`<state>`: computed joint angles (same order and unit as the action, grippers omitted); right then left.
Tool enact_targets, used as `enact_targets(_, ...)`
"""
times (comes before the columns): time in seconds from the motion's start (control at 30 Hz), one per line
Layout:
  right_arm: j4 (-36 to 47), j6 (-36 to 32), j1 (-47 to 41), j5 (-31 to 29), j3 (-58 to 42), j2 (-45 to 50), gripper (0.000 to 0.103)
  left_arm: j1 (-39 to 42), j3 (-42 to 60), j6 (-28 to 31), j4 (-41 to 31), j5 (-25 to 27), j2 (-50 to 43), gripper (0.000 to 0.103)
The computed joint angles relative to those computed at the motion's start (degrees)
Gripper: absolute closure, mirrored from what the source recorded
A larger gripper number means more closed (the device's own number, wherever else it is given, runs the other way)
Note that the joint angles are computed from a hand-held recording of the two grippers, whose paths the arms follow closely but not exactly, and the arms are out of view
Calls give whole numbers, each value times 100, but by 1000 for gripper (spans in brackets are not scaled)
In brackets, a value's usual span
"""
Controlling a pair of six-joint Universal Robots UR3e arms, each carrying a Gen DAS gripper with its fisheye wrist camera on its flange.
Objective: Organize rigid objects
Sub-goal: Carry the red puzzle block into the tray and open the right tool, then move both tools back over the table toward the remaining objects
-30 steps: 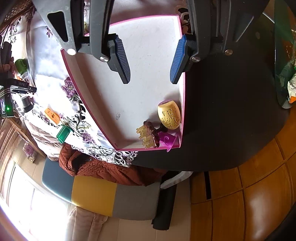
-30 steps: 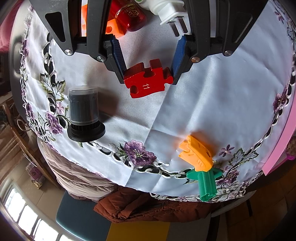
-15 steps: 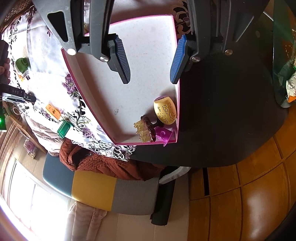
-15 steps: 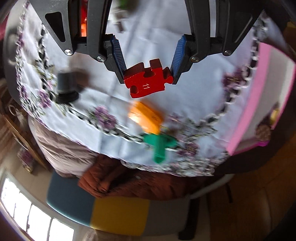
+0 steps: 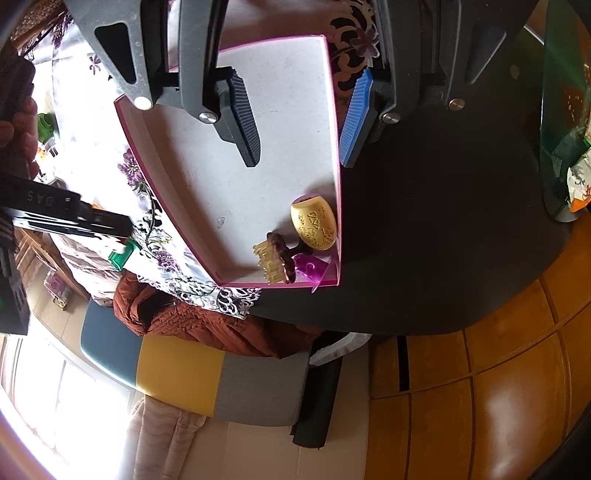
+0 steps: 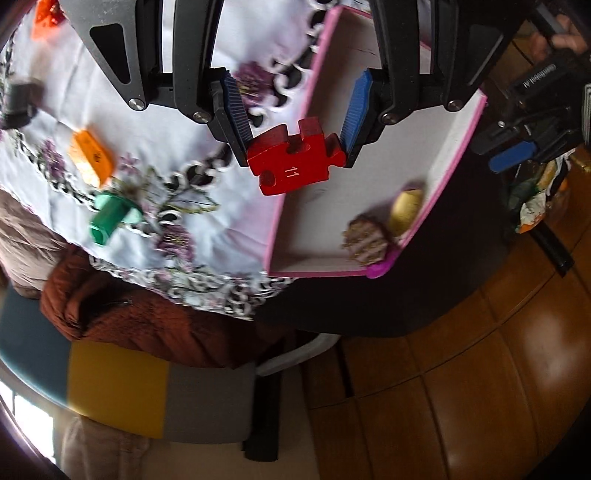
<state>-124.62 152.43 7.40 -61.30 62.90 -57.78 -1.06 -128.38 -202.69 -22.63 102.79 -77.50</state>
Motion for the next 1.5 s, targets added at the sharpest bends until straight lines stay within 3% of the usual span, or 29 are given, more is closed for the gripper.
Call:
enact_targets(0.3,414,468,854,-371,-1297,980,55,279,-277,79,-9,-186,311,58)
enact_targets(0.53,1431,995,1332,-850,-3498,2455,55,506,-458,105,-17,-330,453,58)
enact_targets(0.63,1599,1140,1364,-863,-3871,2694,55,575,-525,108,-19,-344,498,58)
enact_targets(1.13,39,824,1126,-732,-1173,1145,37,468,-519,56,-35,-209,564,58)
enact_targets(1.5,-743,653,778,-448,378,110,35,209,-345,32,-84,-61,435,58)
